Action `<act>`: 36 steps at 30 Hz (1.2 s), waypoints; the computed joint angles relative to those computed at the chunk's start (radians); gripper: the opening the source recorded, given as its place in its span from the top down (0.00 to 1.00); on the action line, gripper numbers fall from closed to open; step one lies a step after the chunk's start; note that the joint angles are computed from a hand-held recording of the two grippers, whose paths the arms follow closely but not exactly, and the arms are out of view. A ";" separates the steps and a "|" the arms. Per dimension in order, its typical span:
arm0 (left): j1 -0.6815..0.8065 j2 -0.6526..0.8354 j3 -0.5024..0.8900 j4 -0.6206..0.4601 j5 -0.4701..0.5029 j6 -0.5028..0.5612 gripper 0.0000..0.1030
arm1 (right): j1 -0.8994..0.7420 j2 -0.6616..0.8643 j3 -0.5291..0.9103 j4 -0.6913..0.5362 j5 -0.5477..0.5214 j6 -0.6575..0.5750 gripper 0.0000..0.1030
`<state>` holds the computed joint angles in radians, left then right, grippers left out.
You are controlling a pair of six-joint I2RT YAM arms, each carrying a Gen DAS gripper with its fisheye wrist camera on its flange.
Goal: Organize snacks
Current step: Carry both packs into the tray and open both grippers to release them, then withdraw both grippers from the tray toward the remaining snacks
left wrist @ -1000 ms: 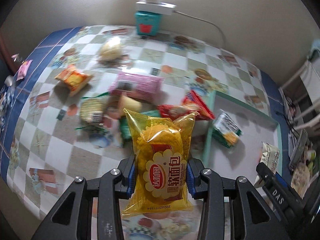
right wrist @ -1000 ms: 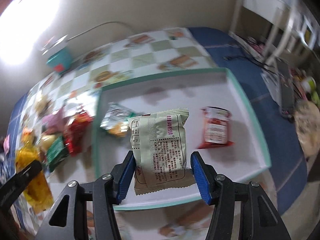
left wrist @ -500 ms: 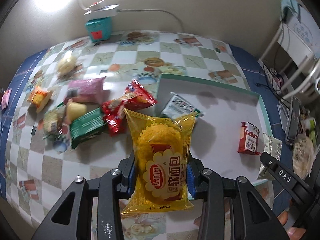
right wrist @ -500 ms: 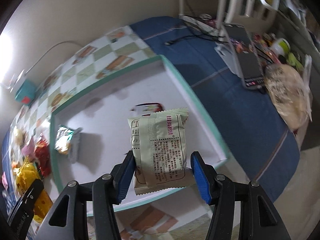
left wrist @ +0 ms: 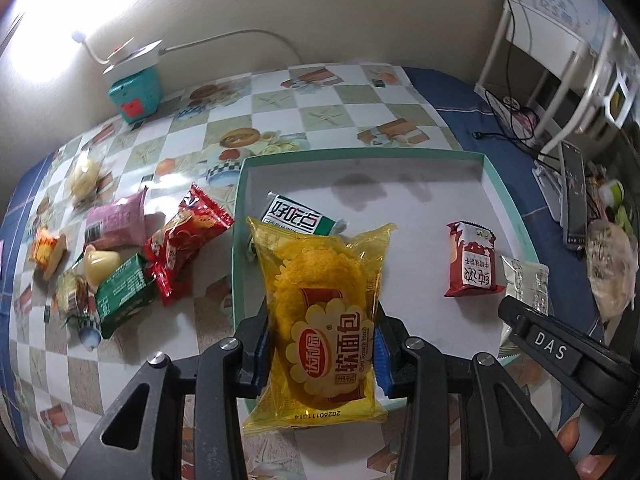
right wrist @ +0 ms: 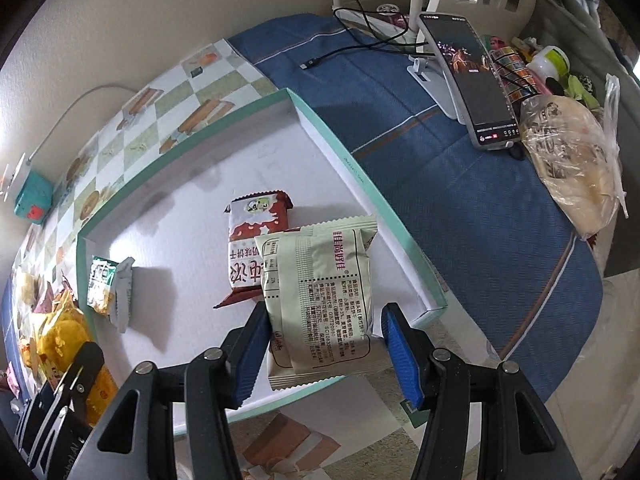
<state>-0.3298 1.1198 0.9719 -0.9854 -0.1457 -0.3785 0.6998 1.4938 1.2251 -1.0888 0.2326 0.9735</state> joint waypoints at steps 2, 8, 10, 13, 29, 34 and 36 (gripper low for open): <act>-0.002 0.008 -0.001 -0.002 0.003 0.001 0.57 | 0.001 0.003 -0.002 0.004 -0.006 0.001 0.41; 0.011 0.019 0.009 -0.019 0.024 0.000 0.39 | 0.008 0.018 0.007 -0.003 -0.003 0.003 0.39; 0.029 0.021 0.016 -0.032 0.034 0.001 0.39 | 0.010 0.024 0.010 -0.003 -0.008 0.001 0.37; 0.066 0.024 0.024 -0.054 0.042 0.001 0.38 | 0.025 0.037 0.024 -0.014 0.003 0.003 0.26; 0.582 -0.005 0.034 -0.117 0.073 0.142 0.08 | 0.117 0.089 0.076 0.004 0.060 -0.019 0.00; 0.757 0.013 0.046 -0.110 0.104 0.235 0.07 | 0.155 0.114 0.107 0.030 0.065 -0.035 0.00; 0.818 0.027 0.058 -0.111 0.112 0.260 0.07 | 0.175 0.129 0.127 0.040 0.059 -0.042 0.00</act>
<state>0.4878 1.1464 1.0298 -1.0962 -0.0334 -0.1182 0.8744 1.6229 1.3519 -1.0489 0.2921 0.9316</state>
